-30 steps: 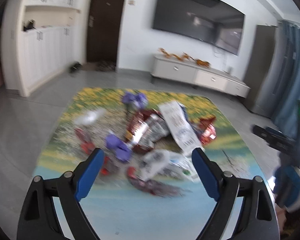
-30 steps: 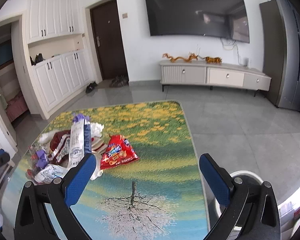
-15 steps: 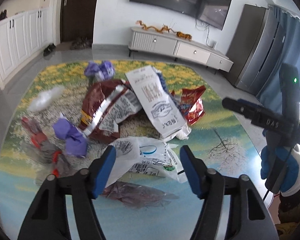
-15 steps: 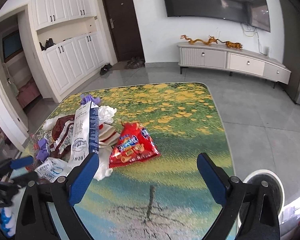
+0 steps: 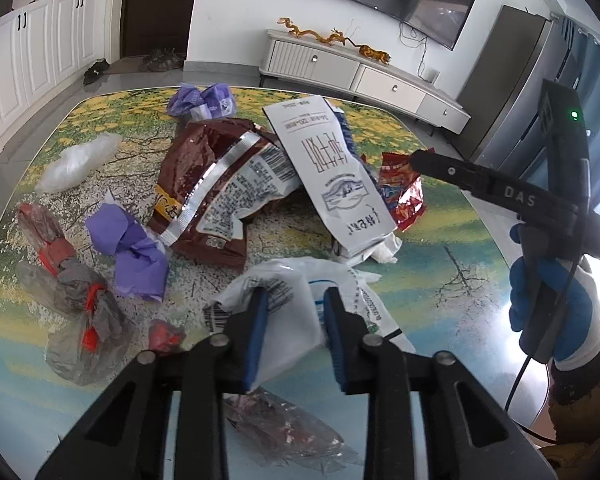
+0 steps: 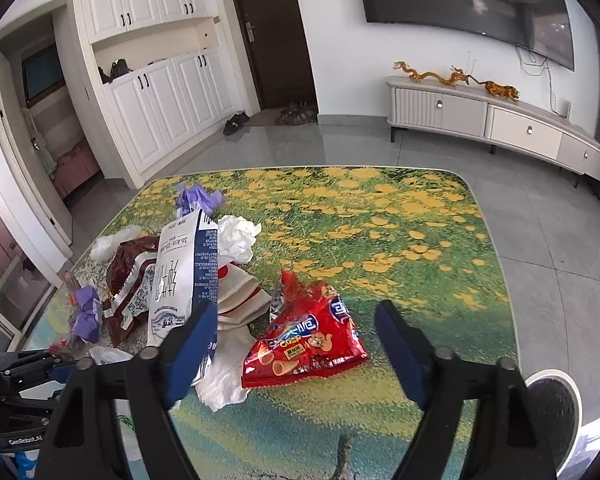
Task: Collect trash
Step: 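Grasp the red snack bag with the right gripper while the left gripper grasps a white plastic bag, then carry both bags to the white bin and lower them inside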
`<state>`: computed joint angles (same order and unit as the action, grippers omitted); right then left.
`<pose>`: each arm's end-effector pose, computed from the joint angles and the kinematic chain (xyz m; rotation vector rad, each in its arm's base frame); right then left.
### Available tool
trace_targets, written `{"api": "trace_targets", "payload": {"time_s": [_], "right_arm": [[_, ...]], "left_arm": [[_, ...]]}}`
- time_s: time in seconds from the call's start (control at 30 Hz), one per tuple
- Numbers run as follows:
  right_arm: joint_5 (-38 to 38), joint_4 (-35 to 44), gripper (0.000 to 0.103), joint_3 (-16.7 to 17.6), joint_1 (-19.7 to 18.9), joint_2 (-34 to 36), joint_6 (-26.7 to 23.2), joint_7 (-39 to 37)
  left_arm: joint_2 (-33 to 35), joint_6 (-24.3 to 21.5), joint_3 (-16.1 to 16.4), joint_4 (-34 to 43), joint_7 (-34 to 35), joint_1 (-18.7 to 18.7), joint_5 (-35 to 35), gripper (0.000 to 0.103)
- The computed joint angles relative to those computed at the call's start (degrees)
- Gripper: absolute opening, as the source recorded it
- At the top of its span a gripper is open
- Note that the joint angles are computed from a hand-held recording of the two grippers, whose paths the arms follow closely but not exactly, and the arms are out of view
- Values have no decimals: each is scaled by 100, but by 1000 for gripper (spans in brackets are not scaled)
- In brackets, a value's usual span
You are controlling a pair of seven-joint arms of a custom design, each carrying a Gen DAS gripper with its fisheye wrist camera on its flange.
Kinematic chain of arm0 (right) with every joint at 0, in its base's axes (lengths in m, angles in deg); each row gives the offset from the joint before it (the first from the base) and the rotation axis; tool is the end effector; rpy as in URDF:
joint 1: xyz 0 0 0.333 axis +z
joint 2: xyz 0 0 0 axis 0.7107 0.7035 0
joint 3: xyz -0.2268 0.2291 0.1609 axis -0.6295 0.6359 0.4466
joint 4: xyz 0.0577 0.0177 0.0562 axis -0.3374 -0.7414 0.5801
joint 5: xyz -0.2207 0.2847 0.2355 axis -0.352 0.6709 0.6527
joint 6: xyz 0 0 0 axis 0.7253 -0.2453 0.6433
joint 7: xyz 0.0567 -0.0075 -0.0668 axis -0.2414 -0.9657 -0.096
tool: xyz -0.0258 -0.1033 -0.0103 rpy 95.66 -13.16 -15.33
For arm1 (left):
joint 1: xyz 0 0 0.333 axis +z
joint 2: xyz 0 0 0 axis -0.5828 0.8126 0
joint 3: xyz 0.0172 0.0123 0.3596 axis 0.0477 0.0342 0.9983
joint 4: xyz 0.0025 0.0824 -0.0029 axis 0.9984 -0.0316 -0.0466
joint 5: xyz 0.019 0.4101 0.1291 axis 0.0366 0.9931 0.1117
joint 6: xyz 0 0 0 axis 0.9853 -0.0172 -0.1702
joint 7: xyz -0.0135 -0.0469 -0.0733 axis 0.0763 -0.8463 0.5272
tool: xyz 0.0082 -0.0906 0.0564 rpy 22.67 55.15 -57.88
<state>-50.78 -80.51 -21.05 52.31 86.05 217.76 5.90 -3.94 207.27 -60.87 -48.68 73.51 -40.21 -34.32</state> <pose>0.6925 0.2802 0.4631 -1.9722 1.2688 -0.3243 0.5797 -0.1021 0.4543 -1.9524 1.8920 -0.9167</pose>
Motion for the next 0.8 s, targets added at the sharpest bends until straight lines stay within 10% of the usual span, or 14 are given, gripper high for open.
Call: {"api": "trace_targets", "payload": {"time_s": [0.47,0.8], "right_arm": [[-176,436,11,-157,53,386,-482,357],[793,2,7,432,-491,47,-89,-497]], "left_arm": [[-128,311,4,-102,-467,-5,277,6],[-374,519,20,-224,-838,-17,410,5]]}}
